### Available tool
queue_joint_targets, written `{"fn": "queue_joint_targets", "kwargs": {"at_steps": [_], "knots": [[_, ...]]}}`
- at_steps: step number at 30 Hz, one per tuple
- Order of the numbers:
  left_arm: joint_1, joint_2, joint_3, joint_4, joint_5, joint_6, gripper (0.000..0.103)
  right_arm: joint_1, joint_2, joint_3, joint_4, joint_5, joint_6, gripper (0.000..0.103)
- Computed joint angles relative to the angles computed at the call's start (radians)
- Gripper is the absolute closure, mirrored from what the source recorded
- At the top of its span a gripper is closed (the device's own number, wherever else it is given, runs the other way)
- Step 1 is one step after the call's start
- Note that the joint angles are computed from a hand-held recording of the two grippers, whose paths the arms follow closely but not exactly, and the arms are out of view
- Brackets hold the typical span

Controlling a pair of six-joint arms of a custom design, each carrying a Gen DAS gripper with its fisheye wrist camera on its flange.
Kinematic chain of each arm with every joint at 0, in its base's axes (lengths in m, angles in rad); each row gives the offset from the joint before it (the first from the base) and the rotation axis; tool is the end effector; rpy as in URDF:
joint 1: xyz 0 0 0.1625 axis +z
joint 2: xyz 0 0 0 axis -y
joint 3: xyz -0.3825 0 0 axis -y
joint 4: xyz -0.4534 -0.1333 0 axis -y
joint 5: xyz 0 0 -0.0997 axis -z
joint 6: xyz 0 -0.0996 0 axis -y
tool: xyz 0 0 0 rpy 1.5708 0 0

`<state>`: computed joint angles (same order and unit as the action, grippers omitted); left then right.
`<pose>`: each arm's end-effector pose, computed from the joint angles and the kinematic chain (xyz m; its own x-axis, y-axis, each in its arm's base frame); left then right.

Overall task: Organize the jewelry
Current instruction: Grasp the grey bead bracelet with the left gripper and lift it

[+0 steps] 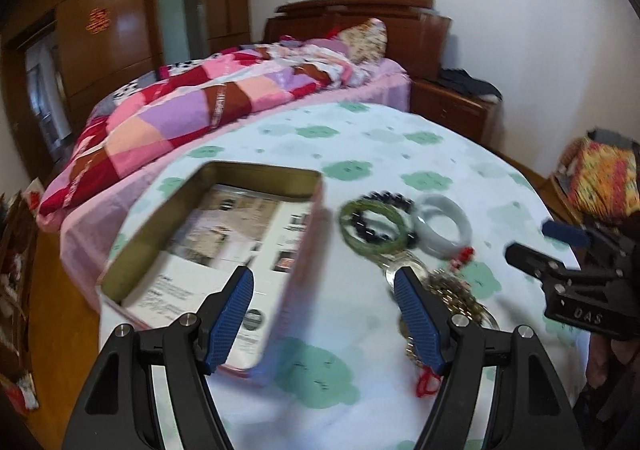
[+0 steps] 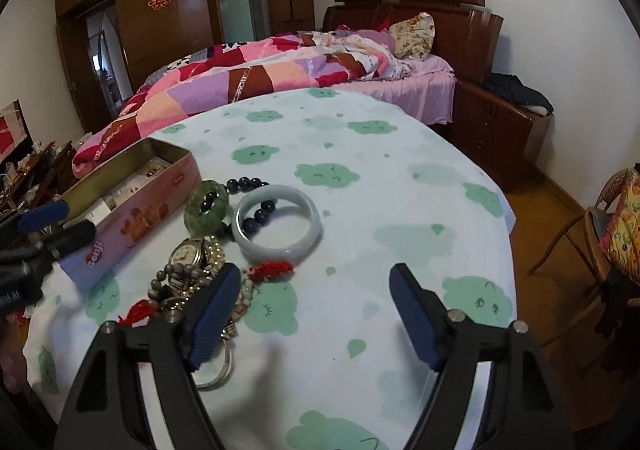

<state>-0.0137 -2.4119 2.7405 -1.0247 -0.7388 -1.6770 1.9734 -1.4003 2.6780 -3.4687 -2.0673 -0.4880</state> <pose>-0.1593 -0.2048 0.1517 -0.6987 -0.0618 -0.7128 0.5052 0.6627 -0.5527 0.2075 -0.2681 0.0921 -0.6608 -0.4303 0.6149 -0.7118 0.6192 -0.3316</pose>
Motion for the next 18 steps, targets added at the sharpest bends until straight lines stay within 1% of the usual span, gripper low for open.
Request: {"fn": "queue_joint_targets", "kwargs": {"at_steps": [3,4,5,6,7,8,9,12,13,14,15,16,18], "knots": [[0.007,0.044,0.010,-0.105,0.003,0.090,0.030,-0.002,-0.005,0.007,-0.006,0.002,-0.004,0.024],[0.016,0.063,0.011,-0.147,0.008,0.126,0.032,0.000,-0.008,0.007,0.001,0.001,0.000,0.024],[0.032,0.081,0.015,-0.202,0.011,0.174,0.035,0.002,-0.007,0.002,0.011,-0.003,0.003,0.024],[0.049,0.100,0.018,-0.254,0.012,0.217,0.046,0.004,-0.017,0.008,0.020,-0.006,0.004,0.024],[0.075,0.127,0.019,-0.312,0.010,0.264,0.054,0.005,-0.006,-0.001,0.019,-0.007,0.005,0.024],[0.100,0.150,0.019,-0.368,0.006,0.306,0.056,0.002,0.013,-0.010,0.005,-0.005,0.001,0.024],[0.127,0.173,0.023,-0.436,-0.001,0.355,0.058,0.003,0.004,-0.007,0.008,-0.005,0.000,0.024],[0.179,0.233,0.032,-0.603,-0.028,0.473,0.061,0.001,0.021,-0.010,-0.016,-0.003,-0.006,0.024],[0.192,0.247,0.037,-0.653,-0.039,0.513,0.078,-0.003,0.019,-0.009,-0.018,-0.001,-0.006,0.024],[0.201,0.250,0.042,-0.684,-0.051,0.538,0.093,-0.005,0.021,-0.009,-0.020,0.002,-0.006,0.024],[0.209,0.253,0.044,-0.706,-0.060,0.551,0.095,-0.005,0.022,-0.009,-0.019,0.002,-0.006,0.024],[0.204,0.233,0.050,-0.698,-0.056,0.545,0.096,-0.004,0.020,-0.009,-0.016,0.000,-0.010,0.024],[0.161,0.148,0.063,-0.624,-0.033,0.501,0.096,0.000,0.021,-0.011,-0.016,-0.004,-0.013,0.024]]}}
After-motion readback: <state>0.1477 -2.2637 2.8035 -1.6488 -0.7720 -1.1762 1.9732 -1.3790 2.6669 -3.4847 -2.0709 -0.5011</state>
